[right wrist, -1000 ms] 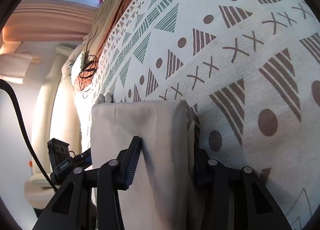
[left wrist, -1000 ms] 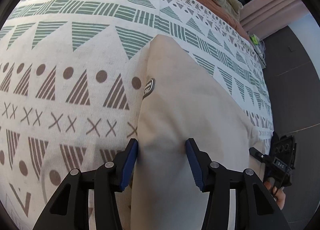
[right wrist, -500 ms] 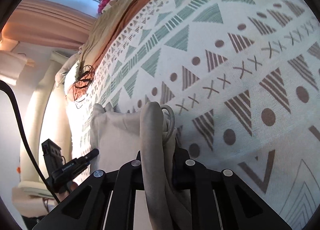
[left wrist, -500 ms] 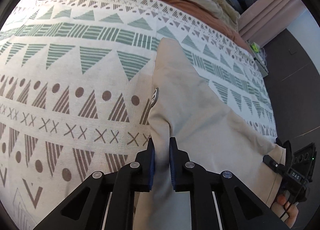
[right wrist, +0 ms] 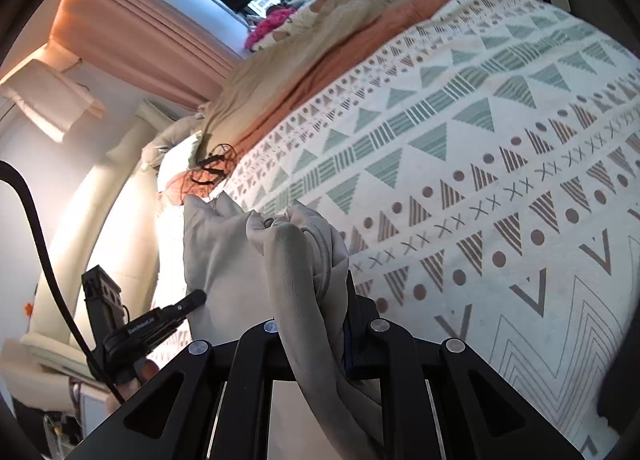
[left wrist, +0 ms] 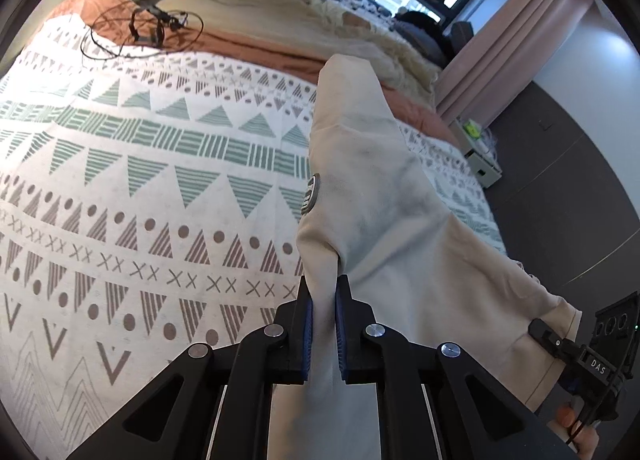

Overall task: Fold large clothes
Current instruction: 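Grasp the bundle with the left gripper and lift it with both grippers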

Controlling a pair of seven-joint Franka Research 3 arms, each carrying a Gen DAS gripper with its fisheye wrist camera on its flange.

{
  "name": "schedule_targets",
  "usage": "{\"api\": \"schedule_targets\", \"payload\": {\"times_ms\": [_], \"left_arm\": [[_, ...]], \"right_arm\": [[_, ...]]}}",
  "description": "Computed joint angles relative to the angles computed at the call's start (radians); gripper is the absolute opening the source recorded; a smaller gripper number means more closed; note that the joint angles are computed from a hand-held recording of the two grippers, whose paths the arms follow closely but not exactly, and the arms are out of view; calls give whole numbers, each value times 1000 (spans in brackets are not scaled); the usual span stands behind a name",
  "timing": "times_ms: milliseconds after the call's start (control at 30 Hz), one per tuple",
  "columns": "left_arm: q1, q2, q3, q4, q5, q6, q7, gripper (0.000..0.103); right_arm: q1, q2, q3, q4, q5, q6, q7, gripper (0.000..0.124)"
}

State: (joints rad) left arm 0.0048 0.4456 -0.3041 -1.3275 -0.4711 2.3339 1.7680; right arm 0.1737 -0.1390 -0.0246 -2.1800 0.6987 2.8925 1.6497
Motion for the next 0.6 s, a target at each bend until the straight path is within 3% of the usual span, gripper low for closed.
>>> {"api": "schedule_targets", "payload": {"times_ms": [333,600], "left_arm": [[70,-107,6,-22,-166,6,107,9],[120,-101,52,74,-204,-29,121,9]], "right_arm": [[-13,-90,94,26,-277,29,218,12],[10,-35,148,178,-467,15,331,12]]}}
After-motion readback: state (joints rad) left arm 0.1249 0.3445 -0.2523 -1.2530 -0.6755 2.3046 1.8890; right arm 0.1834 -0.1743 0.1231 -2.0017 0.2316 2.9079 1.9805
